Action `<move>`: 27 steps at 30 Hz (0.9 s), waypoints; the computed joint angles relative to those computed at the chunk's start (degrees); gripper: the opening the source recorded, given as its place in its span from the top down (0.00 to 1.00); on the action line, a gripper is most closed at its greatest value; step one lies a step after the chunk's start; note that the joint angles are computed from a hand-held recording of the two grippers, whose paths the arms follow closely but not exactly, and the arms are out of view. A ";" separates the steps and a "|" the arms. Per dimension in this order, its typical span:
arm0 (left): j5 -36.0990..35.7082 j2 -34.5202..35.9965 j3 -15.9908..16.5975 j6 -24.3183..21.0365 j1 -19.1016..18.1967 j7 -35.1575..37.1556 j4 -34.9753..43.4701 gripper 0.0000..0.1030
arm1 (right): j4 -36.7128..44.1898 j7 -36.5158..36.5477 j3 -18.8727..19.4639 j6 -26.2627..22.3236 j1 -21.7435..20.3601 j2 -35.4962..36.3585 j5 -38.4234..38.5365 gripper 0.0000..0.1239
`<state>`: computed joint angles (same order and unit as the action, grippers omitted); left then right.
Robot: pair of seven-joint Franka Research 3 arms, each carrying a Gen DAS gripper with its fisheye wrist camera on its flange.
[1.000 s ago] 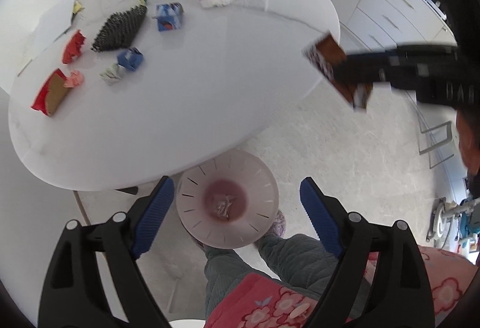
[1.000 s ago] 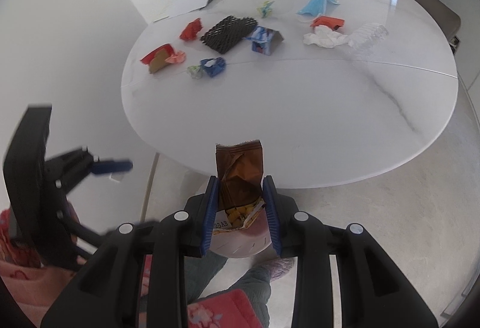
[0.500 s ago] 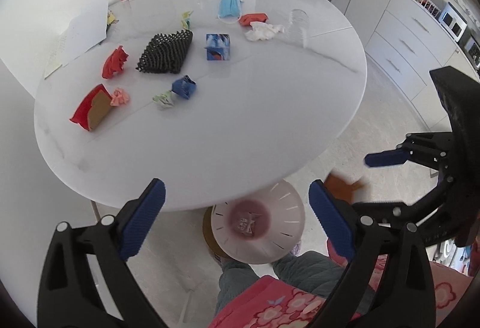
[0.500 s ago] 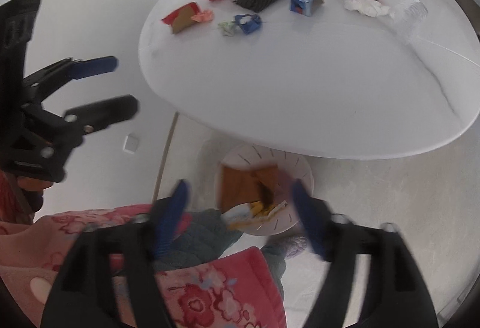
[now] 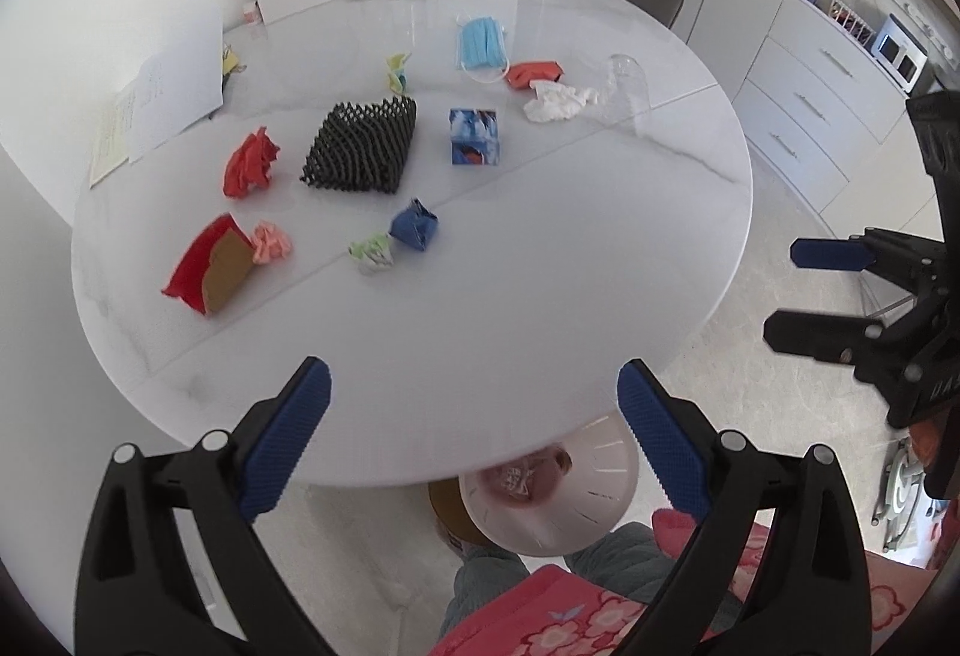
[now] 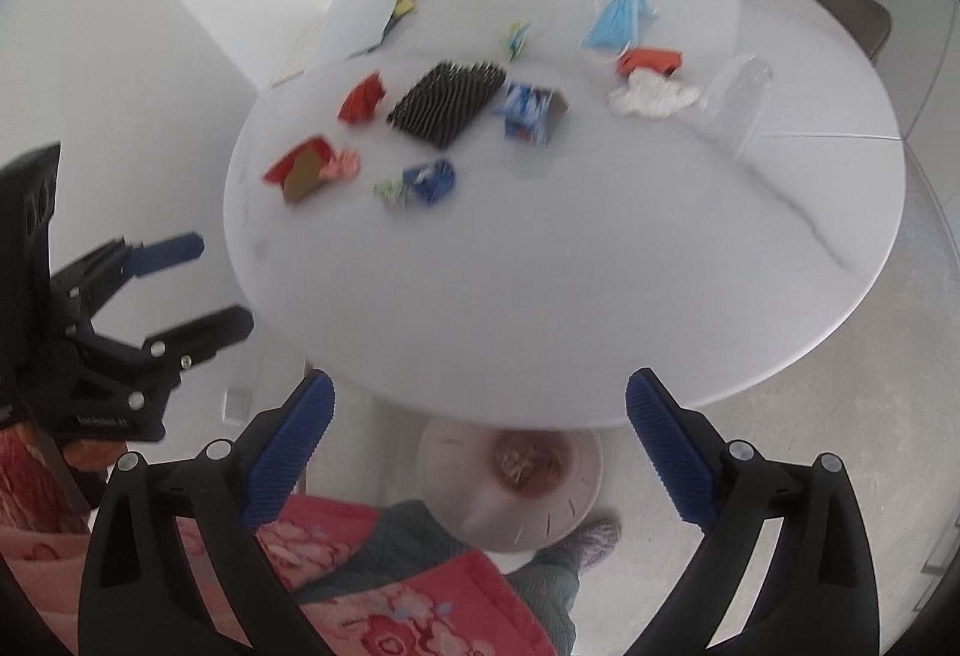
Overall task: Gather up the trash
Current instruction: 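Grasp the red and cardboard box piece with the left tool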
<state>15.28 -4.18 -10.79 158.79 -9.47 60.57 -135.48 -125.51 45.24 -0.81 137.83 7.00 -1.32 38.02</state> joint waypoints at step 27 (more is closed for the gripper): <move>-13.93 24.13 -2.05 4.89 23.45 47.23 14.97 0.10 | 23.80 34.29 3.08 10.41 7.59 21.66 -20.71 0.19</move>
<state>1.35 19.95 -12.84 163.68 13.98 107.80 -120.51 -101.71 79.53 2.26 148.24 14.60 20.34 17.31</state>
